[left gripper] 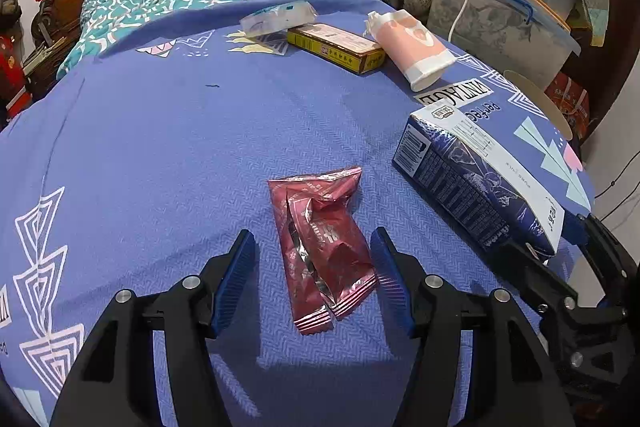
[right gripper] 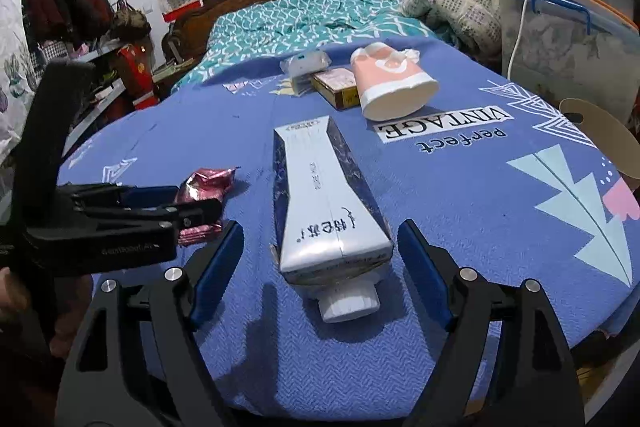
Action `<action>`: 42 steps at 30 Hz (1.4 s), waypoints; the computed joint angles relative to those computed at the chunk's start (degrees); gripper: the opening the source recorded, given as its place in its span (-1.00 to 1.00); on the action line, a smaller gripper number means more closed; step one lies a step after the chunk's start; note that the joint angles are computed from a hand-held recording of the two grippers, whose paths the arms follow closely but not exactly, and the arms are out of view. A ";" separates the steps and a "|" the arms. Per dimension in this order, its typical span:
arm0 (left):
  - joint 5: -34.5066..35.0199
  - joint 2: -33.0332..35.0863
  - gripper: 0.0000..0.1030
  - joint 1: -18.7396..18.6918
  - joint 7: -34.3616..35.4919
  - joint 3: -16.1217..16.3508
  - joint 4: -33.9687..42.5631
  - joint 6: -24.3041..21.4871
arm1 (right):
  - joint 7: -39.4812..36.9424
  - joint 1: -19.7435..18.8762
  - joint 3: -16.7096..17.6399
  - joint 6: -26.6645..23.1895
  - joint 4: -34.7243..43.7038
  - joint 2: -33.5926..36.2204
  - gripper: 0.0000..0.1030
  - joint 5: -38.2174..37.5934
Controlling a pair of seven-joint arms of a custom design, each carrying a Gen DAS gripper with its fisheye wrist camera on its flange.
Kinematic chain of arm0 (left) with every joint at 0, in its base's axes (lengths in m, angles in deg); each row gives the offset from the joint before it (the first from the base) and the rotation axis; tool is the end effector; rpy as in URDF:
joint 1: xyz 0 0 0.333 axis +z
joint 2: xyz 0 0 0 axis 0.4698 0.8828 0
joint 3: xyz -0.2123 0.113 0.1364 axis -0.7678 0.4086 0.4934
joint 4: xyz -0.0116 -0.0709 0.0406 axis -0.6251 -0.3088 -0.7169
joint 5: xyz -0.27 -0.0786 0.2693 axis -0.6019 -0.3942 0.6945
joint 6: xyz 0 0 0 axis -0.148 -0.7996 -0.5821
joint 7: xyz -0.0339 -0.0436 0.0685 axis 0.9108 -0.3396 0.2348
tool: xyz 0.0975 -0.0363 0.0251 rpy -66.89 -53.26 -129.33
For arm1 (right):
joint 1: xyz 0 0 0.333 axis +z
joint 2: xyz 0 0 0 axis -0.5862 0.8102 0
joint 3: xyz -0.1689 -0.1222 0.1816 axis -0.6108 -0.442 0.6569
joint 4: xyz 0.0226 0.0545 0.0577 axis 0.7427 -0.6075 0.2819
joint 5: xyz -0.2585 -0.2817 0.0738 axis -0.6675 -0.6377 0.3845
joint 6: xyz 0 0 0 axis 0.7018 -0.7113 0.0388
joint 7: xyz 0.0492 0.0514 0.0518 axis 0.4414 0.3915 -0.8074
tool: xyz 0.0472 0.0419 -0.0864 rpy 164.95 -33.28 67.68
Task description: Collect trash
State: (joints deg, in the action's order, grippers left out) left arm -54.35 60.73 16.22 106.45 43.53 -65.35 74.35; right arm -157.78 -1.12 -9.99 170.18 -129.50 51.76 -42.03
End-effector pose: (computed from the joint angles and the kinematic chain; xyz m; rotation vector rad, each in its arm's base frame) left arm 0.5471 -0.2352 0.4797 -1.4258 2.3864 -0.8157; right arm 0.4187 0.4376 0.4791 -1.4787 1.8095 -0.6771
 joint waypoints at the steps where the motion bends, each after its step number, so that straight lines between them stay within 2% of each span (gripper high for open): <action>1: 0.01 0.04 0.12 0.01 0.15 0.01 0.02 0.06 | 0.27 0.07 0.02 -0.04 0.05 -0.02 0.58 -0.42; 6: -0.26 -0.27 0.15 0.00 0.71 -0.01 -0.68 0.92 | -0.27 -0.12 -0.18 0.52 0.05 0.36 0.62 0.49; 11: -0.61 -0.46 0.19 0.00 1.17 -0.06 -1.17 1.56 | 0.56 -1.13 -0.75 3.51 -2.01 0.01 0.62 4.26; 13: -1.13 -0.49 0.23 0.01 1.64 -0.05 -1.25 1.63 | 1.95 -1.20 -0.68 4.00 -2.61 -0.31 0.62 3.48; 20: -2.68 -0.66 0.50 -0.12 4.50 -0.17 -1.86 2.11 | 3.23 -1.62 -0.61 5.59 -3.77 -1.12 0.63 2.49; 28: -3.06 -0.60 0.61 -0.20 6.01 -0.23 -2.08 2.37 | 5.17 -2.23 -0.22 7.09 -5.55 -2.33 0.63 0.92; 32: -3.30 -0.63 0.84 -0.15 5.26 -0.15 -2.00 1.56 | 6.23 -2.37 -0.03 7.55 -6.23 -2.90 0.64 0.43; 42: -3.42 -0.69 0.83 -0.09 5.30 -0.14 -2.30 2.08 | 7.30 -2.98 0.29 8.60 -7.20 -3.66 0.64 0.21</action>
